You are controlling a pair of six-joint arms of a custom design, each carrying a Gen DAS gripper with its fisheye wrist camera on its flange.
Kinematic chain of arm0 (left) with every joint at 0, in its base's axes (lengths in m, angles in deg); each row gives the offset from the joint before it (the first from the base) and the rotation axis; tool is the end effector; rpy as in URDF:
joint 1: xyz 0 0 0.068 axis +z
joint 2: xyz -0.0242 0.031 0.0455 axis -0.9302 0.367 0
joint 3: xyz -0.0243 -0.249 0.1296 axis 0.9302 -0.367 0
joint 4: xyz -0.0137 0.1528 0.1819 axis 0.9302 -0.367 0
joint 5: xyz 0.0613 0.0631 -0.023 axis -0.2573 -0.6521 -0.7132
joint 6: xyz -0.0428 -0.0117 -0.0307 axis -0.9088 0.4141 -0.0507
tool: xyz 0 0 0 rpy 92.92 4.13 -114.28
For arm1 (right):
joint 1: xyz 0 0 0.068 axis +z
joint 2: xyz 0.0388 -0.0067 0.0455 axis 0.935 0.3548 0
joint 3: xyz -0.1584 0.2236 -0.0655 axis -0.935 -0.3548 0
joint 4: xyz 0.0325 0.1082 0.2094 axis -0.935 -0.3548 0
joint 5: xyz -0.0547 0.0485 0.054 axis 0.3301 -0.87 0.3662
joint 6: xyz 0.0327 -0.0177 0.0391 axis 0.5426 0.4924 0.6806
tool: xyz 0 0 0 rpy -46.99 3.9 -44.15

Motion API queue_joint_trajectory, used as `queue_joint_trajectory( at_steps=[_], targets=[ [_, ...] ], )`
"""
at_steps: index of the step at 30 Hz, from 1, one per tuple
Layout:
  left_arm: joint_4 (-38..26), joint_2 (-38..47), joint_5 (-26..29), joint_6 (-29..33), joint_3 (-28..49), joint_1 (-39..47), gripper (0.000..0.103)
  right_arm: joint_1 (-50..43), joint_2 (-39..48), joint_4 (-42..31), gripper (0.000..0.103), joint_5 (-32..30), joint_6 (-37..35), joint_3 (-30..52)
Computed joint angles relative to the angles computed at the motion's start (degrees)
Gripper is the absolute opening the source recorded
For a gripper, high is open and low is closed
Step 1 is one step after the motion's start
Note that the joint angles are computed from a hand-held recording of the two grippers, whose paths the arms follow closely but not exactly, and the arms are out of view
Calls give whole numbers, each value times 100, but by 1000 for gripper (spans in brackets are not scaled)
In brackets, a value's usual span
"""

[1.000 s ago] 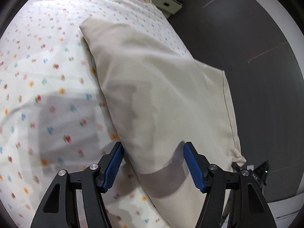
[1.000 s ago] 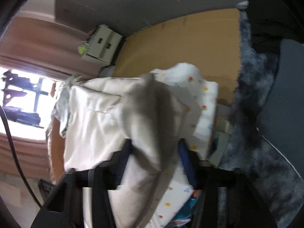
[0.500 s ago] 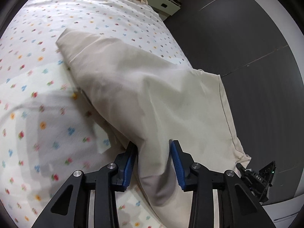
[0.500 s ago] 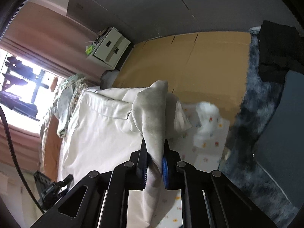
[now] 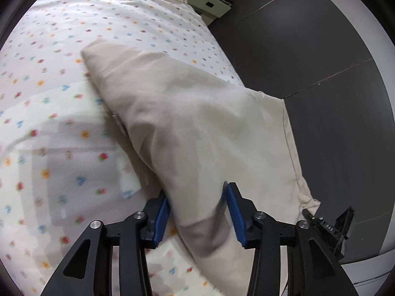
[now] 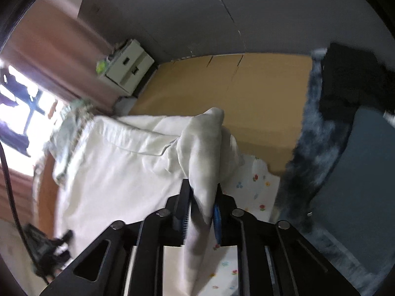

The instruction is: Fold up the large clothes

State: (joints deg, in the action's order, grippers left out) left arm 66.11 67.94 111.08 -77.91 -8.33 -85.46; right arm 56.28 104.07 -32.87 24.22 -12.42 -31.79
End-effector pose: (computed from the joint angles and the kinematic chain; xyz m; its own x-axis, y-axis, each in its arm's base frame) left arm 0.3020 -0.1081 0.2084 -0.9247 -0.2797 -0.2582 -0.0616 0.7794 -0.6235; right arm 0.2846 -0.0537 0.2083 -0.7387 0.5476 -0.3931 0.3578 0.8127 0.4599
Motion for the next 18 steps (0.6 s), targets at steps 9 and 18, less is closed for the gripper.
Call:
queue_joint_trajectory(
  at_steps=[9,18],
  targets=[
    [-903,-1328,-110,411,-354,234,69,-6,-1356,-1397,60,111,-170,182],
    [-2478,-2968,-348,634,206,360,99,146,-2776,-3047,95,188,-183,608]
  ],
)
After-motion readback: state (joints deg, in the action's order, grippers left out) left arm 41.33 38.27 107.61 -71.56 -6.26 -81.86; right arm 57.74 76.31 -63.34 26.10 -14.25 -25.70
